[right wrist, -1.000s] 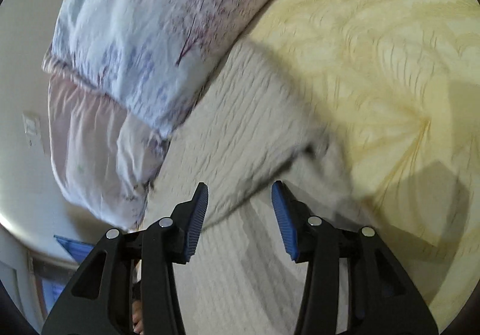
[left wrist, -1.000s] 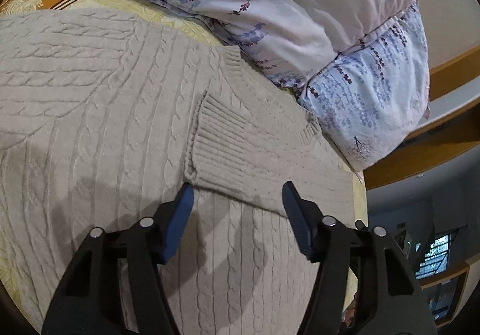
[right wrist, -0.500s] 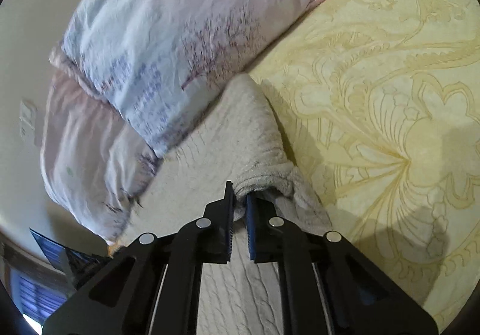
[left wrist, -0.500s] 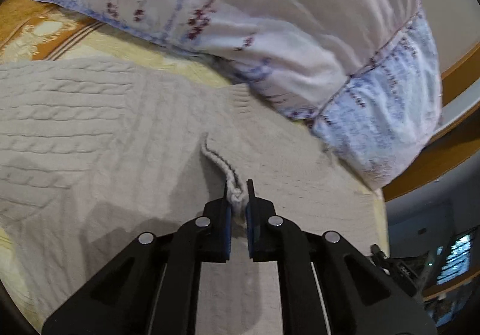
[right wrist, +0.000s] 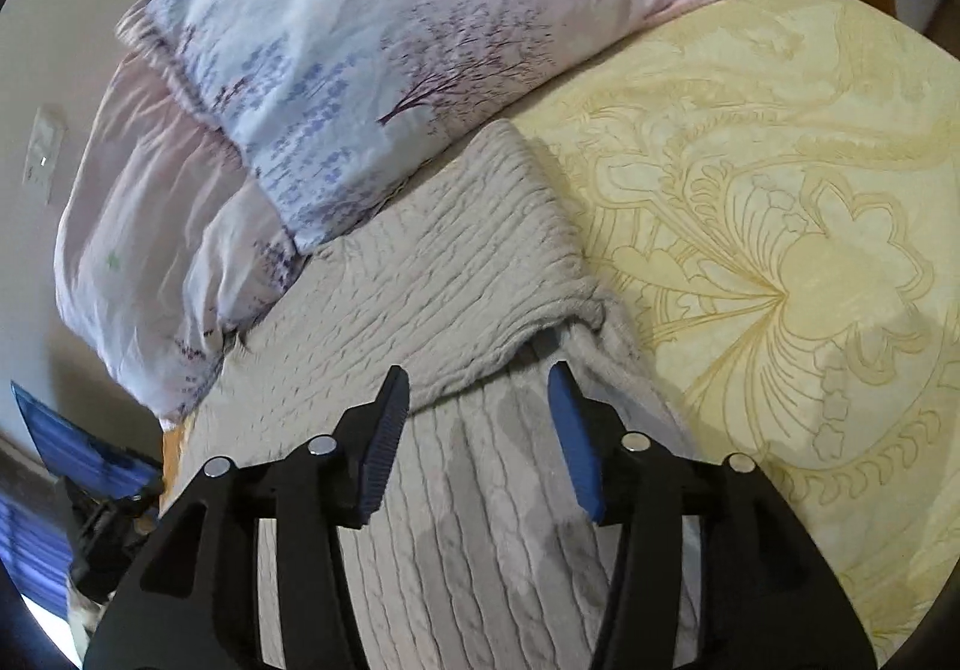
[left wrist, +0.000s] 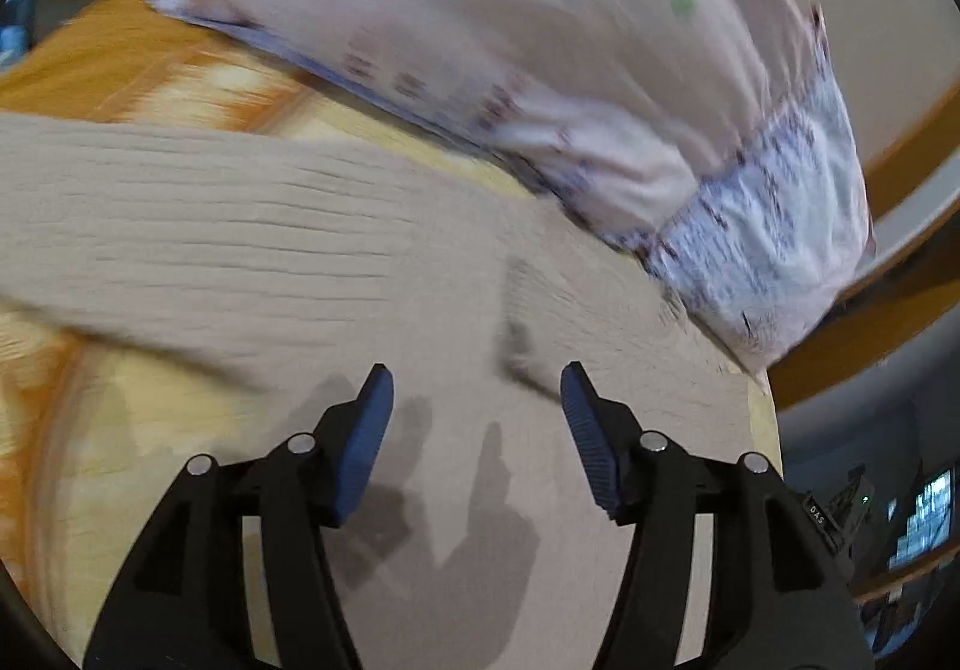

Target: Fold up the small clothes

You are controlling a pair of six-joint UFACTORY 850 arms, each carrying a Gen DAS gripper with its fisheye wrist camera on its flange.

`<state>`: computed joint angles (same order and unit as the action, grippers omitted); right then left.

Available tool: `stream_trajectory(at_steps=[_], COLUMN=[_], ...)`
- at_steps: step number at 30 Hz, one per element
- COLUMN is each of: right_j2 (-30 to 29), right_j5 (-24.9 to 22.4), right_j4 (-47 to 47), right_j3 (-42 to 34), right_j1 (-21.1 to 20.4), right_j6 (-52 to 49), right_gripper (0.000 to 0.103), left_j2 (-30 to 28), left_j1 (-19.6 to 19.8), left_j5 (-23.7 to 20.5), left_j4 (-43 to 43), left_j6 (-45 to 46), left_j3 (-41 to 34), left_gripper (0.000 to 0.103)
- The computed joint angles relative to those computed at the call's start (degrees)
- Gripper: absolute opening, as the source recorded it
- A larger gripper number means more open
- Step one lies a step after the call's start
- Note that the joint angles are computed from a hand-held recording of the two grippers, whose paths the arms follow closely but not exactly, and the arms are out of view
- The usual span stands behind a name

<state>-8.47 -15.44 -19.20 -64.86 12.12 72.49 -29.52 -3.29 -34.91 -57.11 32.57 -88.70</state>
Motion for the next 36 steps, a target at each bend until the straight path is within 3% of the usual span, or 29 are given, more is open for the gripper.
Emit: stream_trajectory(at_steps=[7, 9, 13, 22, 31, 33, 36], right_j2=[-1.9, -2.3, -2.9, -2.8, -3.1, -3.1, -3.0], right_j5=[1.0, 1.6, 1.7, 0.9, 0.9, 0.7, 0.4], right_j4=[14.3, 18.7, 23.7, 20.2, 22.2, 21.2, 19.3], right_j3=[-2.1, -2.6, -3.4, -3.9, -3.9, -3.9, -3.9], right_j1=[1.3, 1.7, 2.4, 2.8, 2.5, 2.6, 2.6], right_j6=[-17.6, -22.6, -28.5, -25.7, -27.5, -26.6, -25.3], right_gripper=[0.054, 0.06, 0.06, 0.062, 0.063, 0.063, 0.066], left_j2=[6.2, 5.8, 4.3, 0.3, -1.6, -1.7, -1.5], left_j1=[8.8, 10.5, 13.0, 17.0, 17.9, 18.0, 17.8], left_j5=[7.7, 8.4, 8.6, 8.6, 10.4, 10.2, 10.7], left_j4=[2.3, 4.0, 3.0, -10.4, -12.0, -11.8, -12.3], left_j6=[-9.1, -13.8, -18.7, -15.2, -16.1, -16.1, -15.4], left_j3=[8.3, 8.1, 7.8, 5.4, 4.0, 3.9, 4.0], left_gripper=[0.056, 0.056, 0.055, 0.047, 0.023, 0.012, 0.008])
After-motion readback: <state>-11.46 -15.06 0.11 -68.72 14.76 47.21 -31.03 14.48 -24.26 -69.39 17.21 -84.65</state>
